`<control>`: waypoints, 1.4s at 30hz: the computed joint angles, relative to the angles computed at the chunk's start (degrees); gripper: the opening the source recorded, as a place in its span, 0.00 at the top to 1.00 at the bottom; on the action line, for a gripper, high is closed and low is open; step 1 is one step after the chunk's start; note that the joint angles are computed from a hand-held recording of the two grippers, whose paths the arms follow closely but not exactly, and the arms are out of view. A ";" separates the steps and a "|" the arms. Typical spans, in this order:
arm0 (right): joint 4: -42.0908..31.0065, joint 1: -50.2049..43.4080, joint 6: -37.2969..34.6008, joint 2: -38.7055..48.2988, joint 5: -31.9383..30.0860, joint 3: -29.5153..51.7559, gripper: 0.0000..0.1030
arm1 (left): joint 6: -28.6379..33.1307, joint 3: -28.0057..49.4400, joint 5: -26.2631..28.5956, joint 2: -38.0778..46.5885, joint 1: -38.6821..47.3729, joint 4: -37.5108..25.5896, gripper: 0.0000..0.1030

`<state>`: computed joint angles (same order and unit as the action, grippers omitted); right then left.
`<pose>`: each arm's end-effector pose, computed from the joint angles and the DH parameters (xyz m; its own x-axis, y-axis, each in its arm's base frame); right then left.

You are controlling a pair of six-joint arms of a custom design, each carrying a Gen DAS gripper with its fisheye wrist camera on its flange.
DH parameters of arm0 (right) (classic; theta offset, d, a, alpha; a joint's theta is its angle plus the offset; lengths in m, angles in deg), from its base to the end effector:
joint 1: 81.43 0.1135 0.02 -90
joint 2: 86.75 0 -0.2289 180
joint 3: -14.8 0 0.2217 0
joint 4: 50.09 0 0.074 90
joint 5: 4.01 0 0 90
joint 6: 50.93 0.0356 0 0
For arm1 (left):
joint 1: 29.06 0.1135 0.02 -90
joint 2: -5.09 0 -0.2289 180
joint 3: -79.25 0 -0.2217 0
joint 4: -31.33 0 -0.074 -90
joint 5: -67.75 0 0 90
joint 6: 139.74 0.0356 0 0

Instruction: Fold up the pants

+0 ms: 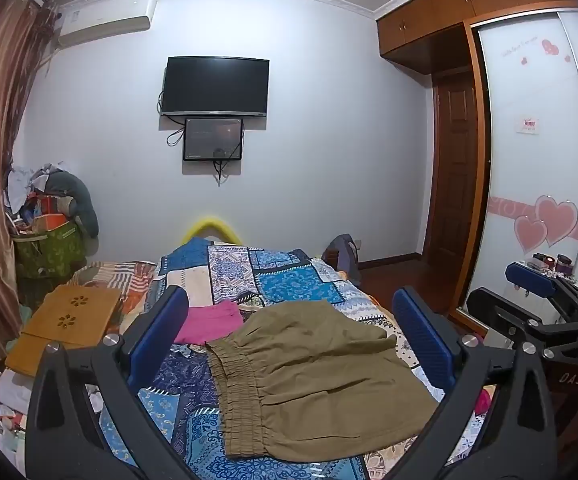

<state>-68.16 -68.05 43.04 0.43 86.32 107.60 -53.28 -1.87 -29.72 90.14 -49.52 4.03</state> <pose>0.3273 0.0776 0.3402 -0.2249 0.0177 -0.9742 -0.2109 0.9753 0.0664 0.3031 -0.1082 0.3691 -0.2319 0.0212 -0.9725 0.2142 0.9763 -0.0298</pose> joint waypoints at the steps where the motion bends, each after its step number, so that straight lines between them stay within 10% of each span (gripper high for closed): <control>1: -0.01 0.01 0.00 0.01 0.01 0.03 0.00 | 0.03 0.26 0.04 0.23 -0.07 -0.12 0.00; 42: 0.53 0.07 -0.51 -0.50 1.12 -0.80 0.00 | -0.41 -1.48 1.25 0.10 -0.09 1.94 0.00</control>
